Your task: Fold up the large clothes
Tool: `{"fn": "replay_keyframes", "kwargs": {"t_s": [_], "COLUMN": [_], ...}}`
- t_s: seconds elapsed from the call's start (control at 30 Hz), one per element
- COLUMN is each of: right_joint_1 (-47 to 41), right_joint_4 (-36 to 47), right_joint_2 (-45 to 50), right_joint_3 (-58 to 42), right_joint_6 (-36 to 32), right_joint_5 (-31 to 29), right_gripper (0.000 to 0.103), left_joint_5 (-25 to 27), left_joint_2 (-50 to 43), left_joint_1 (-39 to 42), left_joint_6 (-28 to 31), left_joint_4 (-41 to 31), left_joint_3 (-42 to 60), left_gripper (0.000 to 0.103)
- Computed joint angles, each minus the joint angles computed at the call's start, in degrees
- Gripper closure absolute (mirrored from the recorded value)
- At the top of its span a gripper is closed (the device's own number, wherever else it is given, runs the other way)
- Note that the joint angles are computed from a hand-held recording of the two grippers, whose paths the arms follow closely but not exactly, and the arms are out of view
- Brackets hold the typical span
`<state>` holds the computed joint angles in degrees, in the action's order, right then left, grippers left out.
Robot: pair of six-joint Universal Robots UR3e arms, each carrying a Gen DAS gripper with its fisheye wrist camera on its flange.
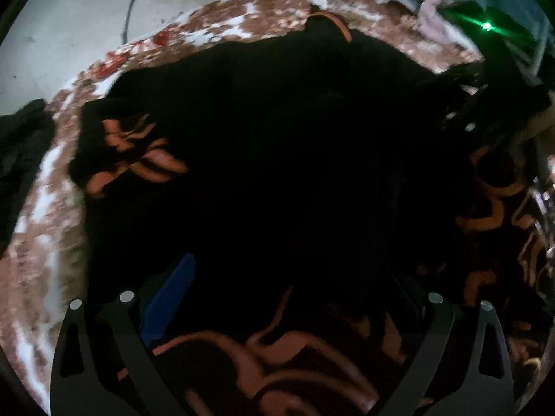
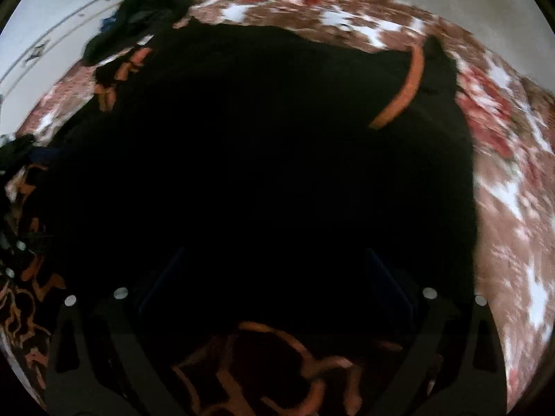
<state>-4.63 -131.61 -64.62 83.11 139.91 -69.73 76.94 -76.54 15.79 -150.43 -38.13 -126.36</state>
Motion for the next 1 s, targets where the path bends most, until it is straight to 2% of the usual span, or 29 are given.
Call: {"fn": "replay_keyframes", "kwargs": {"t_s": [0.13, 0.33, 0.5, 0.73, 0.83, 0.9, 1.0], "right_joint_1": [-3.04, -6.89, -10.81, -16.49, -21.68, -24.90, -31.88], "right_joint_4": [2.40, 6.30, 14.17, 22.87, 24.89, 26.44, 30.79], "right_joint_2": [-5.57, -16.40, -24.30, -34.40, -41.45, -43.95, -47.24], "right_joint_3": [3.87, 11.62, 14.34, 18.91, 24.25, 26.35, 29.44], "right_joint_6": [-0.31, -0.29, -0.23, -4.70, -9.66, -12.47, -17.67], "right_joint_5": [2.11, 4.90, 6.71, 5.97, 6.53, 6.70, 5.41], "right_gripper": [0.005, 0.005, 0.005, 0.005, 0.005, 0.005, 0.005], "left_joint_5": [-0.32, 0.30, -0.34, 2.42, 3.35, 2.79, 0.74], "left_joint_2": [7.38, 19.48, 29.26, 35.95, 39.05, 42.48, 49.94], "left_joint_1": [2.65, 3.59, 5.32, 3.62, 3.34, 5.19, 12.02], "left_joint_6": [1.43, 0.13, -1.53, -1.85, -2.24, -1.46, 3.56], "left_joint_4": [-6.51, -15.00, -26.07, -36.49, -40.29, -44.71, -56.29], "left_joint_3": [-0.15, -0.48, 1.17, 1.45, 1.63, 2.19, 3.86], "left_gripper": [0.006, 0.005, 0.006, 0.005, 0.006, 0.006, 0.005]}}
